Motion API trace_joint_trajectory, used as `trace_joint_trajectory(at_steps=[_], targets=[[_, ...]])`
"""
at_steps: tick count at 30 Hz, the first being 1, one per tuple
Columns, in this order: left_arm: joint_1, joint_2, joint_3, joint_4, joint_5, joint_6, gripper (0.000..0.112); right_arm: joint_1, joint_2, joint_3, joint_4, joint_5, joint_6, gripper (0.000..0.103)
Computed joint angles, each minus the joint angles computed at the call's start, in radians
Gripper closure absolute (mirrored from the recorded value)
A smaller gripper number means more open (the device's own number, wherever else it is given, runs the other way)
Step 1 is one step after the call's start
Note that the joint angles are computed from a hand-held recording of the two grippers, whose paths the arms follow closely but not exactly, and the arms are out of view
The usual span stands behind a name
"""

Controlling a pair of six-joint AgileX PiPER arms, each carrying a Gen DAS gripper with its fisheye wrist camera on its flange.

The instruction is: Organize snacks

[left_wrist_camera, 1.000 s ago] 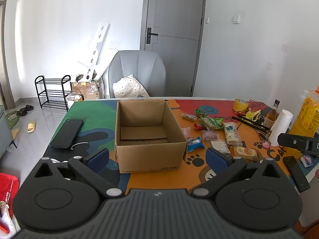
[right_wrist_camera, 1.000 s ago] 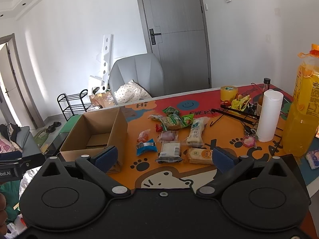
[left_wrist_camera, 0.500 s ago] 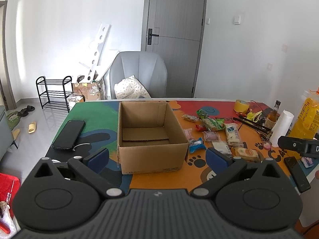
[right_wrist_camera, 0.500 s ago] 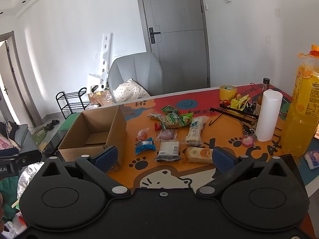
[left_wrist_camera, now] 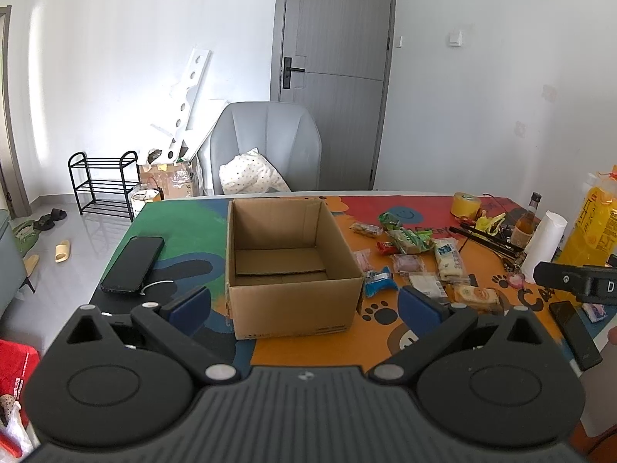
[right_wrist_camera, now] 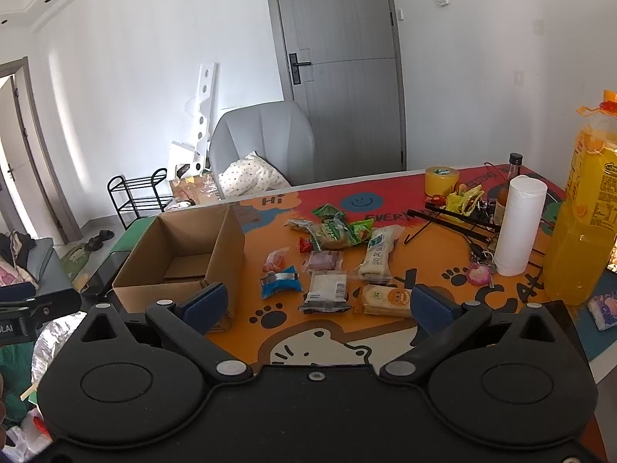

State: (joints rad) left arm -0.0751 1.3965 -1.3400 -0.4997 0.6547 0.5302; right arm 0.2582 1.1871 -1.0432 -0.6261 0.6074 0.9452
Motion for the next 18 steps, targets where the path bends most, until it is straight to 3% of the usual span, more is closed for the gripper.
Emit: trace_joint_trajectory(at_steps=[18], targets=[[-0.006, 0.000, 0.003, -0.004, -0.008, 0.006, 0.010, 0.024, 0.002, 0.004, -0.013, 0.005, 0.016, 0.000]])
